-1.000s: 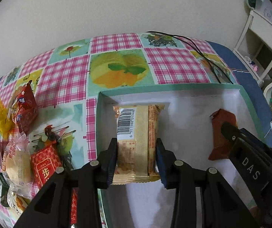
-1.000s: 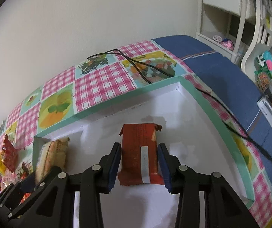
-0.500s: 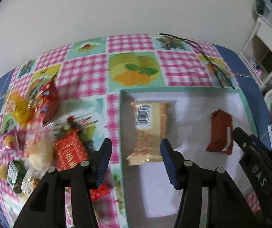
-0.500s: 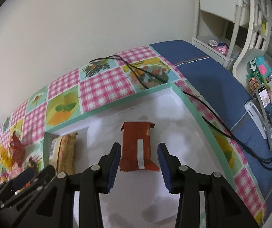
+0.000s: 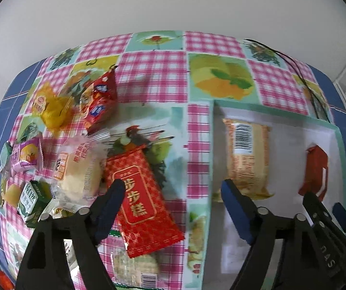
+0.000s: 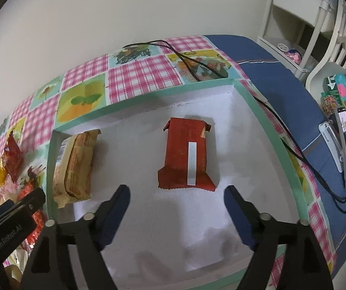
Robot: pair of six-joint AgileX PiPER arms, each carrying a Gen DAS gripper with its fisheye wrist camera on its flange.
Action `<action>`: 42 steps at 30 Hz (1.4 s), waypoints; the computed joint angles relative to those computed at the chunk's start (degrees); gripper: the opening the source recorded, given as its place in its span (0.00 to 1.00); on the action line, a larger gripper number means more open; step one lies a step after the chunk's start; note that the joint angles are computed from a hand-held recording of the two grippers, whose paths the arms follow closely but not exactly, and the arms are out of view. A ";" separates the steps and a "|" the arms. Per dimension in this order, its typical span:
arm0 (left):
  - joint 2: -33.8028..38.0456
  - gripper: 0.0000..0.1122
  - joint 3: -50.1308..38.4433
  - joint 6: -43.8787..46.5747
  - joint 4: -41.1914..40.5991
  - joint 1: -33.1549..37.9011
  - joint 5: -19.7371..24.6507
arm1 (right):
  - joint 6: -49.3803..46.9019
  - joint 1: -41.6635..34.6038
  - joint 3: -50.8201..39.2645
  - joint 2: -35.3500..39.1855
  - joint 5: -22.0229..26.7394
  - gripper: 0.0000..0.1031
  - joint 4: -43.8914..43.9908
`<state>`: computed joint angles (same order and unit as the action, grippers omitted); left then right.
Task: Organize snacks
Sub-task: 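Move both open tools back over the snack pile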
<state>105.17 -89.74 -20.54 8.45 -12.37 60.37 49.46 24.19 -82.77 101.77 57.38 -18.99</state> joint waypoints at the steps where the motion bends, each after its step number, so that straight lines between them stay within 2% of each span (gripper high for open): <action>1: 0.13 0.80 0.12 -0.53 0.77 -0.04 -0.10 | 0.07 0.12 -0.08 0.16 0.10 0.89 -0.16; 5: 0.26 0.82 0.56 -1.28 2.03 0.07 -0.99 | -0.55 0.48 -0.52 0.80 0.77 0.99 -0.29; 9: -0.72 0.89 1.95 -2.37 2.75 0.07 -1.73 | -0.22 1.34 -0.75 0.68 1.60 1.00 -0.69; 15: -4.41 0.89 6.91 -4.93 5.82 -0.48 -1.85 | 0.72 3.81 -0.02 -0.16 2.89 1.00 0.23; 24: -11.70 0.89 12.41 -2.80 7.37 2.17 -1.62 | 4.12 7.97 2.82 -3.18 4.05 1.00 -0.04; 35: -19.14 0.89 18.61 3.47 4.19 10.73 -0.98 | 8.07 15.18 3.70 -6.03 5.58 1.00 -2.07; 42: -22.47 0.89 19.72 8.34 0.76 17.60 -0.47 | 7.52 19.82 0.35 -4.45 5.55 1.00 -1.53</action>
